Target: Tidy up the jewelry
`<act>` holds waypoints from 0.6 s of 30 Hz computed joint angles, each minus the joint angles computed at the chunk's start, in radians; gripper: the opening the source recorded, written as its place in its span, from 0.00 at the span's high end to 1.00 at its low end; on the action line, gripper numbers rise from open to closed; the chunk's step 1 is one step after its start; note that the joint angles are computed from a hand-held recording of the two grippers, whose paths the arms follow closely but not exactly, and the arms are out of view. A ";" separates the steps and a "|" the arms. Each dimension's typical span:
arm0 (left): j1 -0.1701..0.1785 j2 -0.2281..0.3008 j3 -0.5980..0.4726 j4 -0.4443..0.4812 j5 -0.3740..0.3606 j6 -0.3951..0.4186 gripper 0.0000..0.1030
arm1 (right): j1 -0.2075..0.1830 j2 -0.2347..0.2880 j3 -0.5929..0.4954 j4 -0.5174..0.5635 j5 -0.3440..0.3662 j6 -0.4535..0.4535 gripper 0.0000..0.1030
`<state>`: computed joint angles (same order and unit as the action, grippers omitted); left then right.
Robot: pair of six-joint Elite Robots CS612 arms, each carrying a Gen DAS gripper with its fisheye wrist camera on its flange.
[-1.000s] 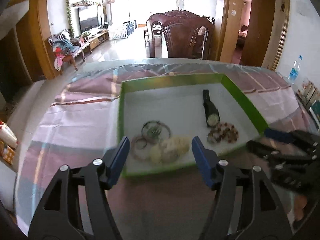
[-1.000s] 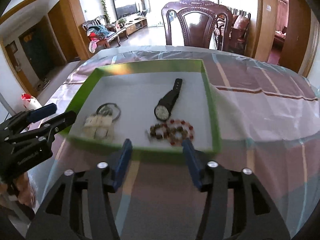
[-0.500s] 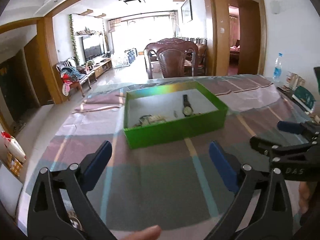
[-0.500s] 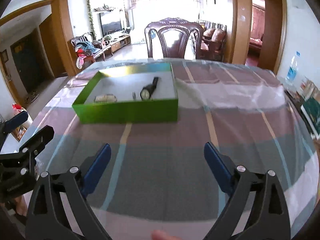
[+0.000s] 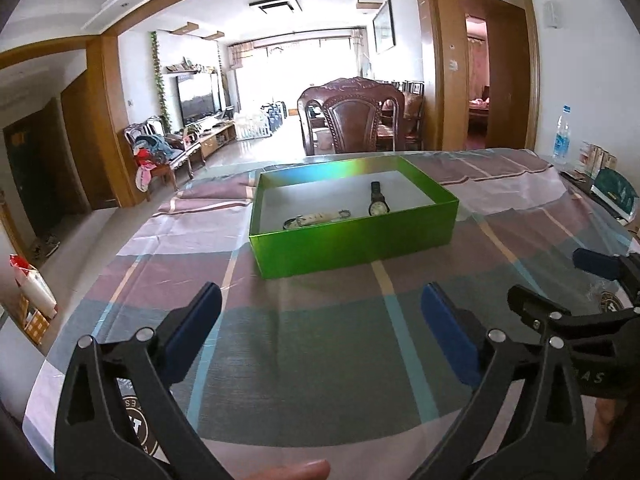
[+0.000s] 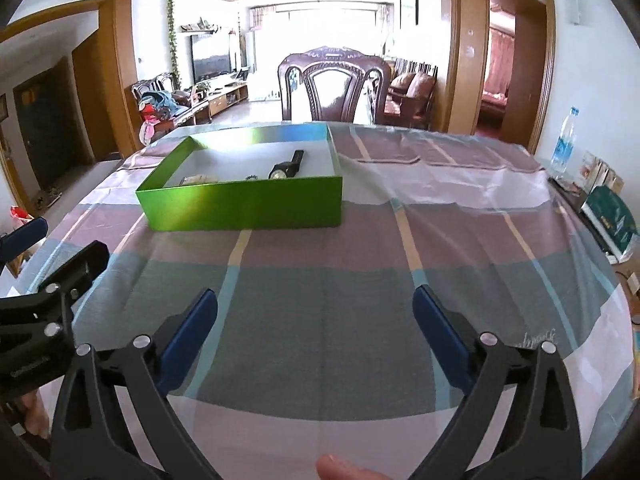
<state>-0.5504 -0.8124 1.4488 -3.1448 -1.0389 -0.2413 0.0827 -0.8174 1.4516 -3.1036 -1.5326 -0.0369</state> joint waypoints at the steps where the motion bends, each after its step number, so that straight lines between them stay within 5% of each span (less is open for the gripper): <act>1: 0.000 0.001 0.002 -0.004 -0.001 -0.001 0.04 | 0.002 0.002 -0.001 -0.007 -0.011 -0.005 0.07; 18: 0.010 0.020 -0.009 0.012 -0.028 -0.005 0.04 | 0.007 0.011 -0.001 -0.023 -0.035 -0.023 0.06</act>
